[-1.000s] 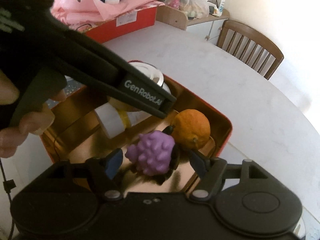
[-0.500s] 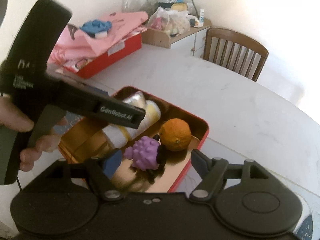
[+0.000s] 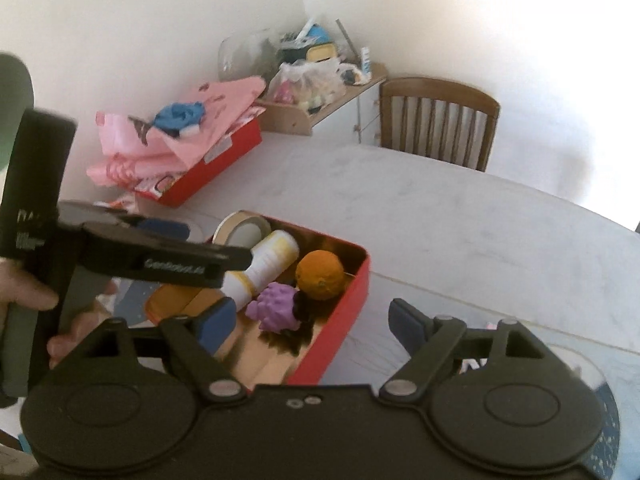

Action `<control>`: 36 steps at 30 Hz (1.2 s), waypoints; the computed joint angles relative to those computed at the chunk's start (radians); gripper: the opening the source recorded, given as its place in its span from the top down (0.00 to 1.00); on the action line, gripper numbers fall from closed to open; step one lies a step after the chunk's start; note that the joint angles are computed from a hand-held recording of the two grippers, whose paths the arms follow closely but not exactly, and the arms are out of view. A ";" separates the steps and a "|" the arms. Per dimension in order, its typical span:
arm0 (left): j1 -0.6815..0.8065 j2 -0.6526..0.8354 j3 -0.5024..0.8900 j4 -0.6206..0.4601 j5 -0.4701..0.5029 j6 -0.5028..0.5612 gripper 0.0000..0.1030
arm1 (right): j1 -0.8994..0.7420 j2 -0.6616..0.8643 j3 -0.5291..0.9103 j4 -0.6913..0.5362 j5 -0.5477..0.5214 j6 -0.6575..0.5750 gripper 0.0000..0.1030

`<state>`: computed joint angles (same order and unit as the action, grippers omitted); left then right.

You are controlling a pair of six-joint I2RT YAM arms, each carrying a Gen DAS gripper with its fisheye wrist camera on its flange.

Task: Organize rigid objects
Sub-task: 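Move left tool toward the purple block while right tool approaches the white sunglasses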

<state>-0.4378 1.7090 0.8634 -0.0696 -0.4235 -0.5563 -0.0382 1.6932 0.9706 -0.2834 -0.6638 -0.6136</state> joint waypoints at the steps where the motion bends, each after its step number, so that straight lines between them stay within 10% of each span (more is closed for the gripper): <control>1: -0.014 -0.007 0.001 -0.010 -0.009 -0.009 0.21 | -0.021 -0.007 -0.002 -0.011 -0.013 -0.012 0.19; 18: -0.288 0.077 0.176 -0.144 -0.163 -0.172 0.16 | -0.369 0.134 0.193 -0.296 -0.187 -0.327 0.00; 36: -0.407 0.441 0.515 -0.196 -0.100 -0.258 0.16 | -0.483 0.451 0.506 -0.395 -0.089 -0.499 0.02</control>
<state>-0.8450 2.1495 1.3781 -0.2661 -0.5238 -0.8140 -0.5207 2.1445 1.4763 -0.6784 -0.7523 -1.1125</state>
